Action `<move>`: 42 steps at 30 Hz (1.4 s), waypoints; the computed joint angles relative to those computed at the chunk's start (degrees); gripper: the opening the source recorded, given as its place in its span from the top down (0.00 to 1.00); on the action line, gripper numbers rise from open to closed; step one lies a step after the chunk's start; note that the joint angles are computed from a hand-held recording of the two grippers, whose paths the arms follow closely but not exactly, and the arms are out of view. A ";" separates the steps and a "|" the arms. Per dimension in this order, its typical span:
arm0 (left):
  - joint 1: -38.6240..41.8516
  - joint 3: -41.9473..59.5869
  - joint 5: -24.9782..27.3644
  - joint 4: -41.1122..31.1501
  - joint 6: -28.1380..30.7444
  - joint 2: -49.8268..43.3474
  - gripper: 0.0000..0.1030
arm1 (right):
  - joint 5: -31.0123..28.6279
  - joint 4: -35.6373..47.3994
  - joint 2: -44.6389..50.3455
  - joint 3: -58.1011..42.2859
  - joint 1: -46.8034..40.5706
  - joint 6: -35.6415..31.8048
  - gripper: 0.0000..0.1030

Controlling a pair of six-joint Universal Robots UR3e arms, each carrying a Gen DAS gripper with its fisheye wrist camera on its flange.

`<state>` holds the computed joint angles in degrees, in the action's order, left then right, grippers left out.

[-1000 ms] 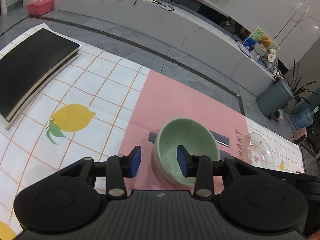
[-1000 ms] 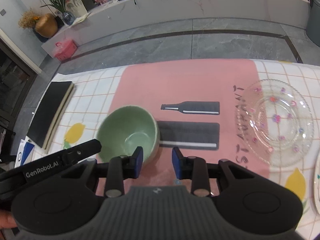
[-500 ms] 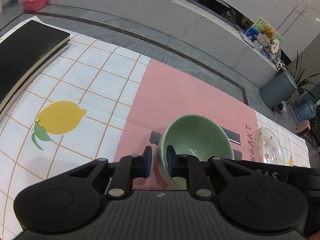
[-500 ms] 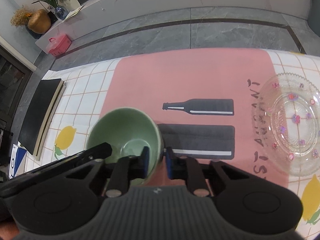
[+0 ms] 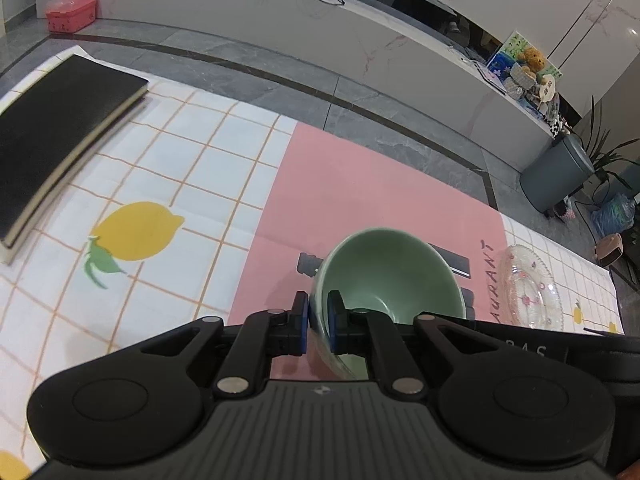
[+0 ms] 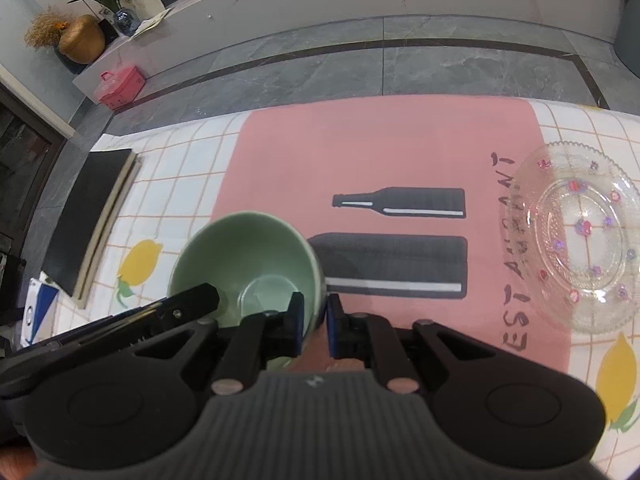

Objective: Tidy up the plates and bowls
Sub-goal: 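Lift the green bowl with both grippers and carry it over the stacked steel bowls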

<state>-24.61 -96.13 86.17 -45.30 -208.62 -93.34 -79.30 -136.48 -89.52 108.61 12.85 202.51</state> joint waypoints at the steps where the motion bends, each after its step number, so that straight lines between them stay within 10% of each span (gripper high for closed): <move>1: -0.16 0.13 0.21 -0.92 -0.53 0.88 0.90 | 0.41 0.82 -1.01 0.04 -0.06 0.11 0.91; 25: -29.55 2.86 20.75 -18.93 -25.59 20.56 0.90 | -3.43 33.32 -48.71 5.92 12.25 12.92 0.91; 42: -50.99 0.25 28.52 -19.98 -44.56 19.42 0.90 | -30.33 35.89 -50.58 7.15 56.35 49.33 0.91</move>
